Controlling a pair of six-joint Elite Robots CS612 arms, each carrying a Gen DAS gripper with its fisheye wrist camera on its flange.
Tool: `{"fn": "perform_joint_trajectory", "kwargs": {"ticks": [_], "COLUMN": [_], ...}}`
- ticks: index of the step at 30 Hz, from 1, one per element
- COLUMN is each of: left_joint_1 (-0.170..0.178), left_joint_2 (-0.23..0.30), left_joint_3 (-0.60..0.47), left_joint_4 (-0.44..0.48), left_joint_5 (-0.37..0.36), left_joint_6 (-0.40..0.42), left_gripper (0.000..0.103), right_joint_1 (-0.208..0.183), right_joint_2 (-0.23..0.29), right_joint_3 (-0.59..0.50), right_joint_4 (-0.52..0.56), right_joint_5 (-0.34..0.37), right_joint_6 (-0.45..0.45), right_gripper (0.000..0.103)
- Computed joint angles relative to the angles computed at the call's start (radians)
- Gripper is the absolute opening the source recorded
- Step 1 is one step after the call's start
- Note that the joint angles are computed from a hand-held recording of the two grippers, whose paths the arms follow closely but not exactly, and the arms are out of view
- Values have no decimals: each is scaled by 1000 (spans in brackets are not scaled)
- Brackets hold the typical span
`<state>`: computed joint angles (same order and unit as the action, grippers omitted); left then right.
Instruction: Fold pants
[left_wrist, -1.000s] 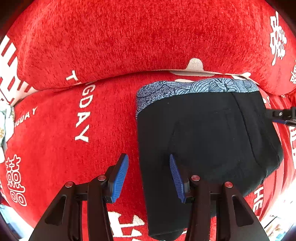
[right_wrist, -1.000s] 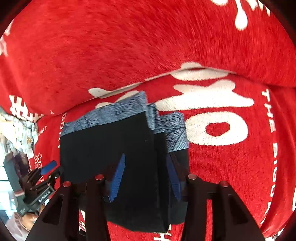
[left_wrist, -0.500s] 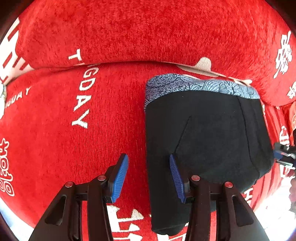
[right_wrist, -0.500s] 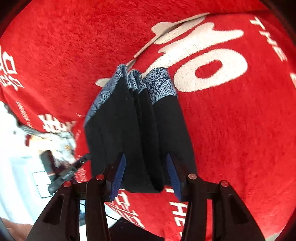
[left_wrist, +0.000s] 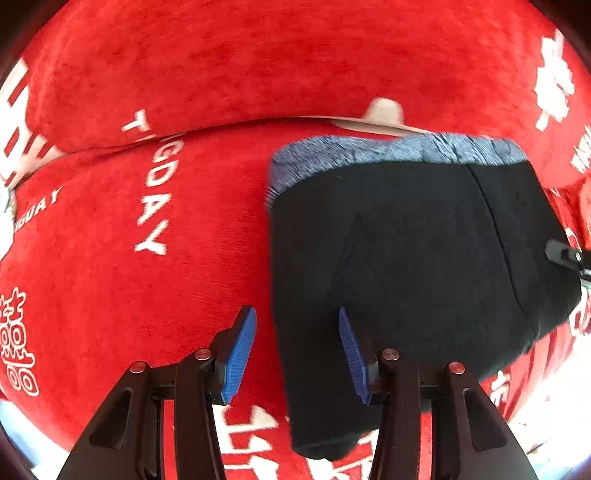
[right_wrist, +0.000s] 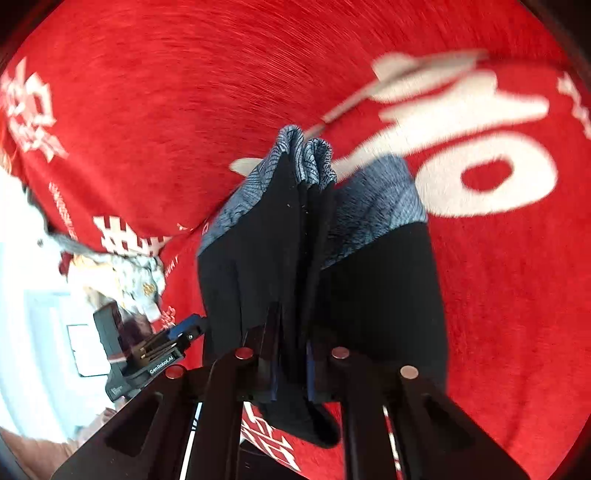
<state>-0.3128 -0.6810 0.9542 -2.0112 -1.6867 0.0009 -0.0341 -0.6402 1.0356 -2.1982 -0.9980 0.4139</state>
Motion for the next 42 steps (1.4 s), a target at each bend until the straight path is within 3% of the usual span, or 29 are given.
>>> {"fn": "perform_joint_trajectory", "kwargs": {"ticks": [2,4,8,11,12,14,18,22,25,32,36,42], "left_joint_1": [-13,-25,-17,-6,-2,4,-1,-24,-12,15,27,15], "left_joint_2": [-9,-7,4,19,32,75,144,157,162,109,78,75], "left_joint_3": [23,28,-12,-52,-76,-153,-250,-224,-236,-179,-151,-150], "left_joint_4": [-22,-31,-9,-50,-38,12,73,75,113,129,138,146], "left_joint_5": [7,42,22,71,73,86,85,217,209,134,43,60], "left_joint_6": [25,10,-35,-55,-64,-97,-108,-66,-97,-89,-49,-25], "left_gripper": [48,50,50,50,50,50,50,50,50,50,50,50], "right_joint_1": [13,23,6,22,33,38,61,89,92,85,85,88], "right_joint_2": [-1,21,10,-22,-32,-42,0,85,59,45,7,-14], "right_joint_3": [-34,-75,-16,5,2,-2,-90,-212,-142,-142,-91,-53], "right_joint_4": [103,206,95,90,88,63,72,243,152,196,190,174], "right_joint_5": [-110,-212,-137,-250,-317,-359,-342,-419,-453,-416,-415,-427], "right_joint_6": [-93,-131,33,32,8,-25,-96,-153,-169,-134,-113,-120], "right_gripper": [12,18,26,28,28,27,26,24,24,27,46,48]}}
